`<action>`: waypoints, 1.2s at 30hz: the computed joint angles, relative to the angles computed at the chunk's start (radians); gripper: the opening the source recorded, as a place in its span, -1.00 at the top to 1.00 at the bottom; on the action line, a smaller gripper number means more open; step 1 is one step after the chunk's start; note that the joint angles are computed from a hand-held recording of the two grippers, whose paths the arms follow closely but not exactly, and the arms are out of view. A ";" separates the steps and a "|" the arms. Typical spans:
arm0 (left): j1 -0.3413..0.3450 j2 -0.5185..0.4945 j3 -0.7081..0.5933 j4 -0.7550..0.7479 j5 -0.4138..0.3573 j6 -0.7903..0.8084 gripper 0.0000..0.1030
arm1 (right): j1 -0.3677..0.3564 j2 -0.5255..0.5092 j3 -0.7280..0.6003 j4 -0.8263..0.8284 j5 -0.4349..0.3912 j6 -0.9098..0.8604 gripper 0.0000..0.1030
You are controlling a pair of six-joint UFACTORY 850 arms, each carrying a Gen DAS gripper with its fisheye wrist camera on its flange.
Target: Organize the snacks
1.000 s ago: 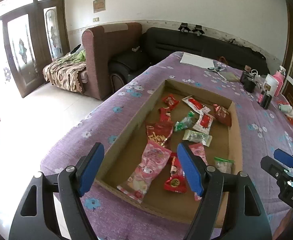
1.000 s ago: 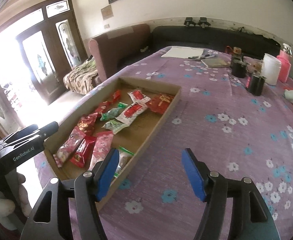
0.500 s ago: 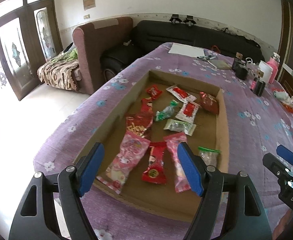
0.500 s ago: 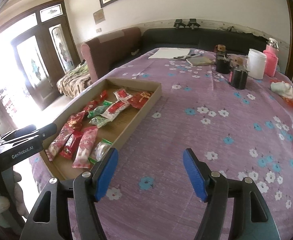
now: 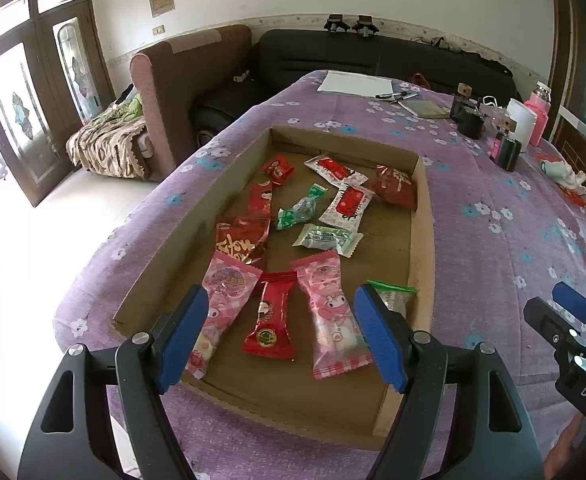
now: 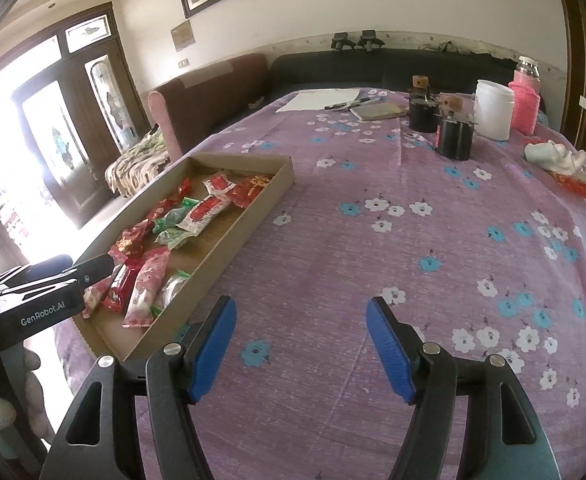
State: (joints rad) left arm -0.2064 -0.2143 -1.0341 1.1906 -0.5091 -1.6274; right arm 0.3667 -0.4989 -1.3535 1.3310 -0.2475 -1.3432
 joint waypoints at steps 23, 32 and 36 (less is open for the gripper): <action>0.011 0.014 0.019 0.014 0.042 -0.026 -0.47 | 0.019 -0.006 -0.008 -0.107 0.000 0.102 -0.37; 0.005 0.028 0.033 0.062 0.034 -0.077 -0.48 | 0.041 0.001 0.004 -0.116 0.038 0.109 -0.37; 0.008 0.035 0.041 0.078 0.040 -0.098 -0.48 | 0.058 0.010 0.020 -0.089 0.096 0.090 -0.38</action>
